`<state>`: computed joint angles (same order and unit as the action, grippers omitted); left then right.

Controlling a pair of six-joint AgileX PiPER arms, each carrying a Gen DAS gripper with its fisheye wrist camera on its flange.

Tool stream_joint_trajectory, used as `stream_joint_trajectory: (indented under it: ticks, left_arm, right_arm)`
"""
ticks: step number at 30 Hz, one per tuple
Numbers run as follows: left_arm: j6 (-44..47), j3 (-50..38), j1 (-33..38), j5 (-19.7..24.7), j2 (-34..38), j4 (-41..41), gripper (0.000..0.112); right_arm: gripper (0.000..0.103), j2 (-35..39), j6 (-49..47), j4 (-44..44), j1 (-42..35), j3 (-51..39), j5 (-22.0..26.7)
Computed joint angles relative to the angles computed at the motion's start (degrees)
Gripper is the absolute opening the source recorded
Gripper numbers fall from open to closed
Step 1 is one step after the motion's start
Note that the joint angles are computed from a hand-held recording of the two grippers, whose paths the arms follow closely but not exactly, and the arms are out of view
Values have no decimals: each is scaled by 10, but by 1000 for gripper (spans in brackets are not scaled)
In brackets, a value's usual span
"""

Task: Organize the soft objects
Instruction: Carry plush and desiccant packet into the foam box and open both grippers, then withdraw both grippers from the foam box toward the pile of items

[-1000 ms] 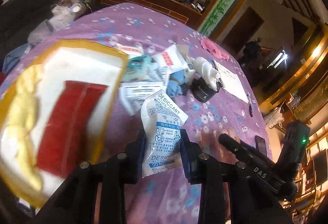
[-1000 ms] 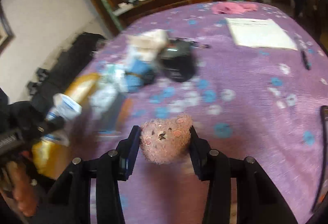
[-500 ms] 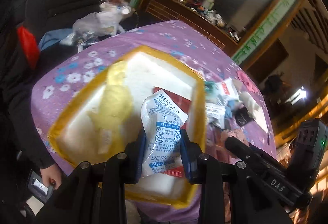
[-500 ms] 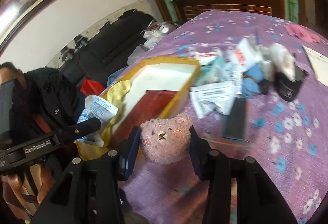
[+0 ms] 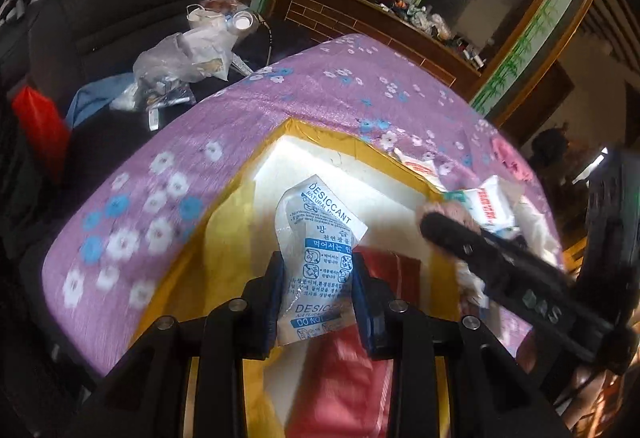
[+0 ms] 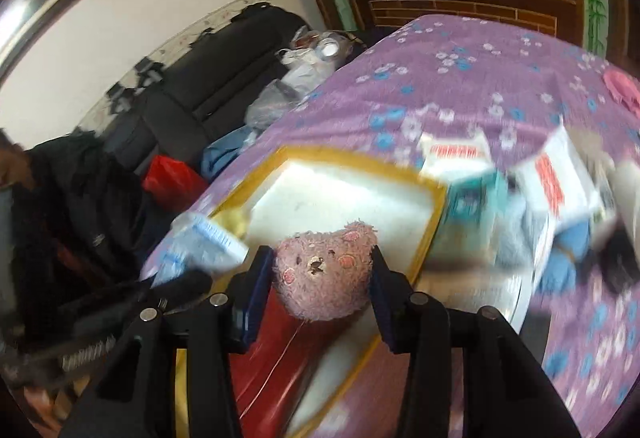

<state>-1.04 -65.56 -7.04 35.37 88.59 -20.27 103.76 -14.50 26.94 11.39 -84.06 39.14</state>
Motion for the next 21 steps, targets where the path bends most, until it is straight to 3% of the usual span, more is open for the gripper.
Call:
stream_joint_trajectory:
  ticks: [4, 7, 13, 15, 17, 21]
  left_arm:
    - [-28, -45, -19, 26, 54, 52, 36]
    - [-62, -45, -34, 17, 49, 97, 50]
    - [-144, -11, -49, 3, 21, 165, 56]
    - [-192, 17, -64, -11, -6, 198, 56]
    - [-208, 47, -79, -26, -37, 200, 56]
    - [-240, 102, -126, -48, -97, 209, 58]
  right_arm:
    - [49, 56, -12, 23, -10, -41, 1]
    - [62, 66, -25, 27, -10, -37, -12]
    - [89, 20, -41, 20, -2, 10, -54]
    - [90, -4, -60, 35, -10, 28, -48]
    - [97, -37, -140, 108, -36, 60, -20]
    - [99, -91, -235, 194, -88, 130, 22]
